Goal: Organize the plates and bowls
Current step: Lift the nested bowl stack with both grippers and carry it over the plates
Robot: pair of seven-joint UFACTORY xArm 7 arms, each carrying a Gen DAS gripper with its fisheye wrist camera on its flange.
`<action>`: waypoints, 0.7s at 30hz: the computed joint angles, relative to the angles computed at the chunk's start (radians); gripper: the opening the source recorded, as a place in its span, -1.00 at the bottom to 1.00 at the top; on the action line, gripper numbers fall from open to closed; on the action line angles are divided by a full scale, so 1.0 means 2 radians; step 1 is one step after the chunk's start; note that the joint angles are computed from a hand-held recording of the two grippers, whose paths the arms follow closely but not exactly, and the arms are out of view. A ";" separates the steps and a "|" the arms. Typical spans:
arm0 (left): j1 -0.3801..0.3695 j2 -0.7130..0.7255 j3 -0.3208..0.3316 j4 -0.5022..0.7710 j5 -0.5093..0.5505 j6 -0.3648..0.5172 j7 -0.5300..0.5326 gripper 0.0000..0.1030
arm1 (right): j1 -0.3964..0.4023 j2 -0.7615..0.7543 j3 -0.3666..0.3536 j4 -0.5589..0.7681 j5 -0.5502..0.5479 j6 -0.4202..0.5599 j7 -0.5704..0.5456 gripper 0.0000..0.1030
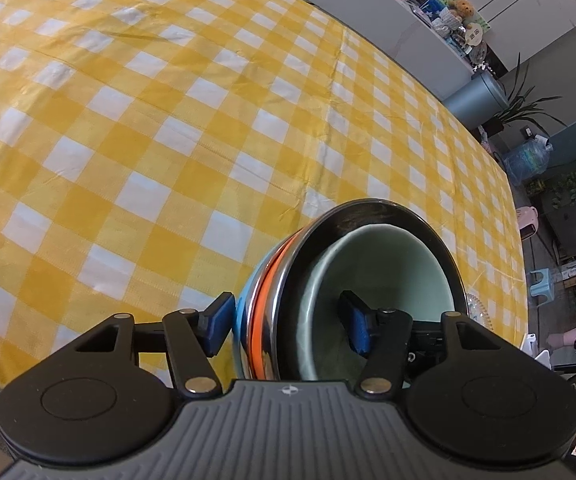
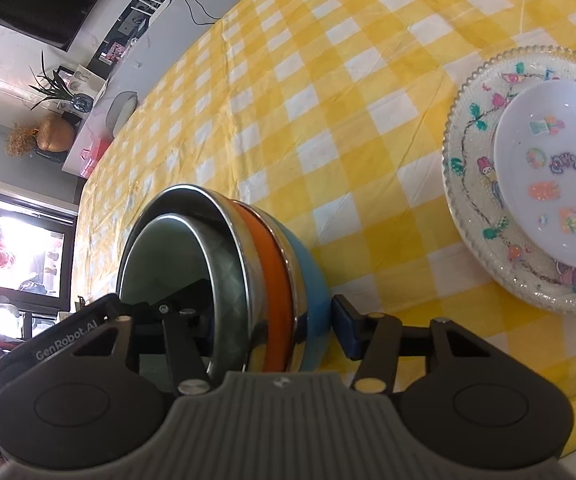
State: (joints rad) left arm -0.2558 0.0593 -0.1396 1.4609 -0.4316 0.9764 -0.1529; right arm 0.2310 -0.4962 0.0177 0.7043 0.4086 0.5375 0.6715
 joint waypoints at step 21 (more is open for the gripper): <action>0.001 -0.007 0.001 -0.008 -0.018 -0.014 0.002 0.27 | -0.002 -0.030 -0.001 -0.024 -0.003 -0.008 0.019 -0.09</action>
